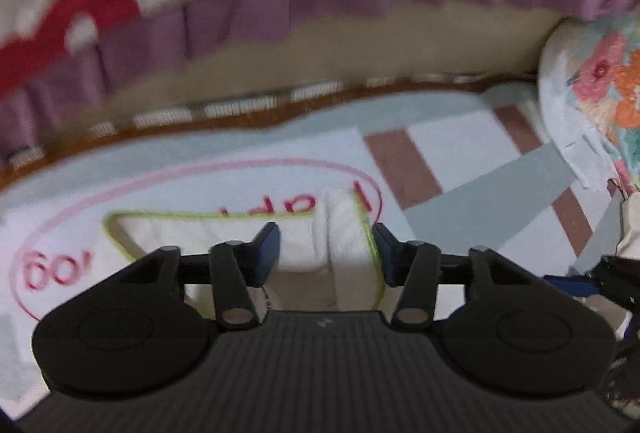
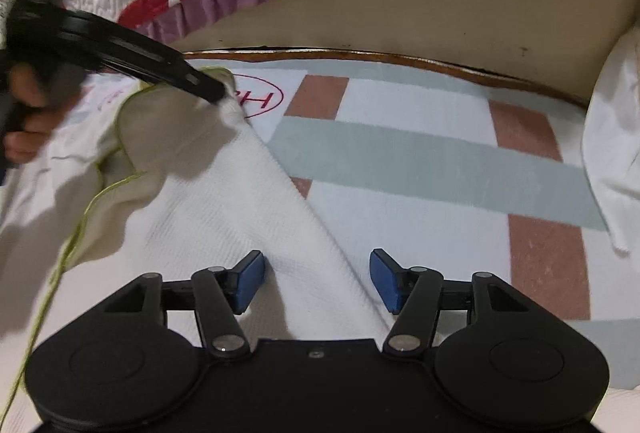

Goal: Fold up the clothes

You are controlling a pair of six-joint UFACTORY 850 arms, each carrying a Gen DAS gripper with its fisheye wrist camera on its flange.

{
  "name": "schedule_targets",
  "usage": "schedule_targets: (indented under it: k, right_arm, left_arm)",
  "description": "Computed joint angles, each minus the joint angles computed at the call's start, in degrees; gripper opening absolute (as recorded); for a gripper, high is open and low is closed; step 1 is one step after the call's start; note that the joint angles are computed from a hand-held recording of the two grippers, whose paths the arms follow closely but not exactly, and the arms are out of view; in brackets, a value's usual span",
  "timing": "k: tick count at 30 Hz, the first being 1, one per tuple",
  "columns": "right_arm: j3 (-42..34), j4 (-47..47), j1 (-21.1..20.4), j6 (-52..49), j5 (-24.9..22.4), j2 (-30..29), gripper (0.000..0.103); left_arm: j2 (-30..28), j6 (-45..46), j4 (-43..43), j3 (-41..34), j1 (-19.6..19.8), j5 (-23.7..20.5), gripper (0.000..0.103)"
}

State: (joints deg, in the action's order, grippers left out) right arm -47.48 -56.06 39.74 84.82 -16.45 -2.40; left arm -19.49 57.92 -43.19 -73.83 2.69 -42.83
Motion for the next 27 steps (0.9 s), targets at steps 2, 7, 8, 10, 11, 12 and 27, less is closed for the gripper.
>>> schedule_targets:
  k: [2,7,8,10,11,12,27]
  right_arm:
    - [1.1,-0.8,-0.3,0.0,1.6,0.9,0.065]
    - [2.6,-17.0,2.0,11.5,-1.3,2.4,0.006]
    - [2.5,-20.6,3.0,14.7,-3.7,2.5,0.005]
    - [1.7,-22.3,3.3,16.5,-6.5,1.6,0.003]
    - [1.2,-23.0,3.5,17.1,-7.8,1.1,0.002]
    - [0.7,-23.5,3.7,17.6,-9.2,0.6,0.002]
    - [23.9,-10.5,2.4,42.6,-35.0,34.6,0.037]
  left_arm:
    - [1.1,4.4,-5.8,1.3,1.1,-0.1,0.003]
    - [7.1,23.0,-29.4,8.3,4.8,1.2,0.003]
    - [7.8,25.2,-31.8,9.2,5.0,2.0,0.003]
    - [8.1,28.0,-32.6,10.1,4.1,5.0,0.003]
    - [7.9,28.8,-32.3,10.3,3.6,6.3,0.003]
    - [7.6,29.5,-32.0,10.5,3.2,7.6,0.003]
    - [8.1,28.3,-29.1,10.7,2.9,17.7,0.015]
